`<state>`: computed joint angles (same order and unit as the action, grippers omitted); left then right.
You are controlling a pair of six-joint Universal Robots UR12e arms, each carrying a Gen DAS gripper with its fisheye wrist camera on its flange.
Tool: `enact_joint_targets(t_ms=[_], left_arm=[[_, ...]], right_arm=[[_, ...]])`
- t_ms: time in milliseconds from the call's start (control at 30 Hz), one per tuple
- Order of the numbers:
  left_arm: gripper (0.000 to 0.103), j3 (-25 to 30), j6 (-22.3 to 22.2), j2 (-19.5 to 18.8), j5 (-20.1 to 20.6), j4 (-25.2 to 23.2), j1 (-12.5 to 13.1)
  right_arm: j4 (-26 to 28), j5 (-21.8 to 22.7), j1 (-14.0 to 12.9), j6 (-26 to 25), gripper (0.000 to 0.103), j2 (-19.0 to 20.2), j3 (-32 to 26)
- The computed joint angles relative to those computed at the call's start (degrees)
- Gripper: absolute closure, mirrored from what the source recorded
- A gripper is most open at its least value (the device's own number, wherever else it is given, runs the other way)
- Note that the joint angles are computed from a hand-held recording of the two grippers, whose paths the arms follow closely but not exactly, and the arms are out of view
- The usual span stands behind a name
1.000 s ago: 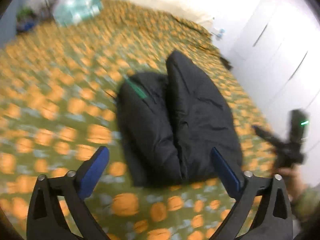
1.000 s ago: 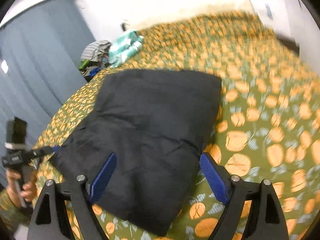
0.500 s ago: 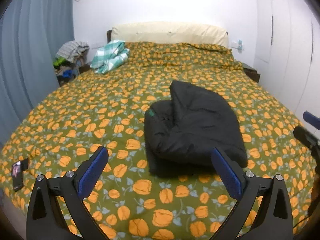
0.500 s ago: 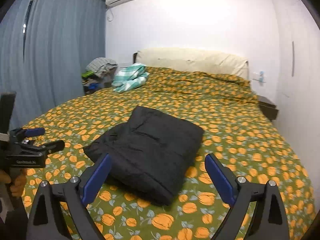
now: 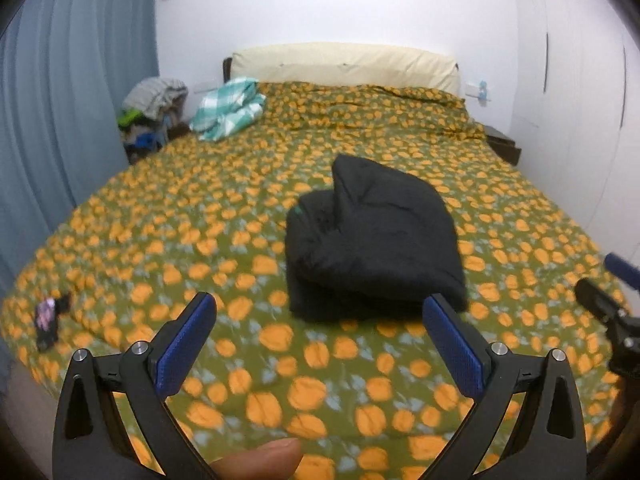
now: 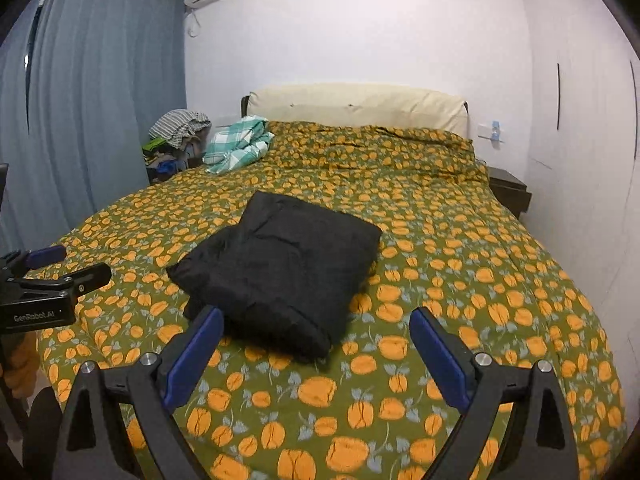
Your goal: Fold large clothes
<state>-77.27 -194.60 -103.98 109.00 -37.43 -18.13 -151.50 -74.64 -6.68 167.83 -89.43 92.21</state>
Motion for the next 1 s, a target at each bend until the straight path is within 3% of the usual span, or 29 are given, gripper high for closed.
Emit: enact_joint_targets(t_ms=[300, 467, 667, 1000], left_arm=[[0.0, -3.41, 1.31, 3.78, -0.64, -1.89, -1.31], [0.001, -2.18, 0.85, 3.42, 2.18, -5.7, -1.99], [0.001, -1.36, -1.32, 3.2, 2.49, -7.98, -1.92], [0.001, -1.21, -1.79, 3.05, 2.52, -8.55, -1.88]], right_arm=[[6.28, -4.14, 1.15, -2.04, 0.007, -3.14, 1.76], [8.95, -4.56, 1.87, -1.46, 0.007, -3.62, 0.98], [7.91, -6.21, 3.15, -2.5, 0.001, -3.73, 0.89], [9.38, -7.02, 3.2, -3.48, 0.001, -3.6, 0.68]])
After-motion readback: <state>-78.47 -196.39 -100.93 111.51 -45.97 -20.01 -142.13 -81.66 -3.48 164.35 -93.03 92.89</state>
